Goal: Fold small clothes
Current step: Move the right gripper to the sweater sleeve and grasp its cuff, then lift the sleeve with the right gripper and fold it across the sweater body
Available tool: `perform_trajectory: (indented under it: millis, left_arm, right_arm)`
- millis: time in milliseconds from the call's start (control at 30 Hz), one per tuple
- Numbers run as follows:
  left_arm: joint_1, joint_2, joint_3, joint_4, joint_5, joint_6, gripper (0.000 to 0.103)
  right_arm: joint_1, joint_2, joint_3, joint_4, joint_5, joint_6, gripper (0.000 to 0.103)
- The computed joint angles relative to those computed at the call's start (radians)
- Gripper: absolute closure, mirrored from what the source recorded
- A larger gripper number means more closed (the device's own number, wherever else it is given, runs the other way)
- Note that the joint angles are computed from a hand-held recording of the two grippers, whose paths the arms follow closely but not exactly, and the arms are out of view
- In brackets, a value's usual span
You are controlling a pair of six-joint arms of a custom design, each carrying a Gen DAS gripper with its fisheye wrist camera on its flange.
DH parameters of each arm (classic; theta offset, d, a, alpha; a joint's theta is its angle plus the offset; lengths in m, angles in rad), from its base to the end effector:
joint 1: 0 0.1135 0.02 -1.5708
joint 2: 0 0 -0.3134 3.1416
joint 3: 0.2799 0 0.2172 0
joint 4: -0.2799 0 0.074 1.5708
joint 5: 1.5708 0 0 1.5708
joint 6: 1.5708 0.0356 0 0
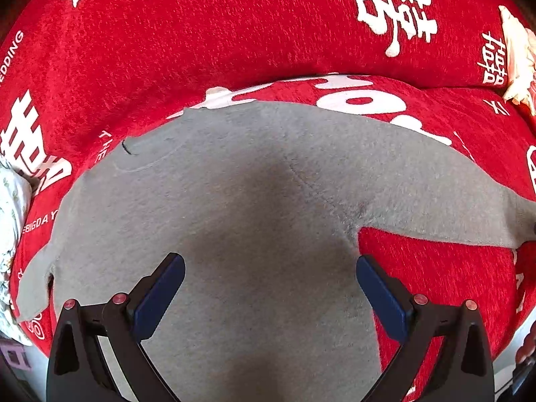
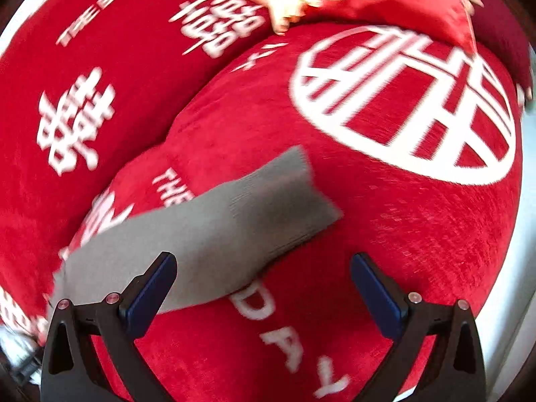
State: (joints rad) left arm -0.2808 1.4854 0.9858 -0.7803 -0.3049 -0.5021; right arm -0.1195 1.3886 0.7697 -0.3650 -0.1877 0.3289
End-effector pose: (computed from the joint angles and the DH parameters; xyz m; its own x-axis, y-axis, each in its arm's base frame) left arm 0.2299 -0.0552 0.2750 -0.8943 -0.2198 -0.3898 -0.2838 0.9521 0.1141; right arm 0.2276 -0.0206 0.2587 -0.7777 0.4130 -0.4739 0.2808 0.9027 0.3259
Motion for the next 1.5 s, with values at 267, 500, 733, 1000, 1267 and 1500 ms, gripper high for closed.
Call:
perform_trajectory:
  millis: [267, 500, 733, 1000, 1267, 1500]
  left_arm:
    - [0.008, 0.046, -0.008, 0.047, 0.031, 0.002, 0.000]
    - [0.044, 0.064, -0.005, 0.064, 0.043, 0.028, 0.000]
    - [0.100, 0.095, 0.012, 0.085, 0.005, 0.041, 0.000]
    - [0.164, 0.158, 0.017, 0.105, 0.128, 0.076, 0.000]
    - [0.272, -0.073, -0.150, 0.098, 0.148, 0.148, 0.000]
    - [0.422, -0.283, -0.279, 0.062, 0.181, 0.294, 0.000]
  right_arm:
    - [-0.102, 0.026, -0.090, 0.115, -0.358, 0.069, 0.006]
    - [-0.012, 0.119, -0.055, 0.237, -0.304, 0.118, 0.009]
    - [-0.024, 0.175, 0.003, 0.193, -0.207, 0.069, 0.093]
    - [0.036, 0.020, 0.027, 0.124, -0.089, 0.064, 0.095]
    - [0.160, -0.070, 0.113, 0.034, -0.053, 0.132, 0.095]
    - [0.359, -0.094, 0.232, -0.065, 0.089, 0.224, 0.095]
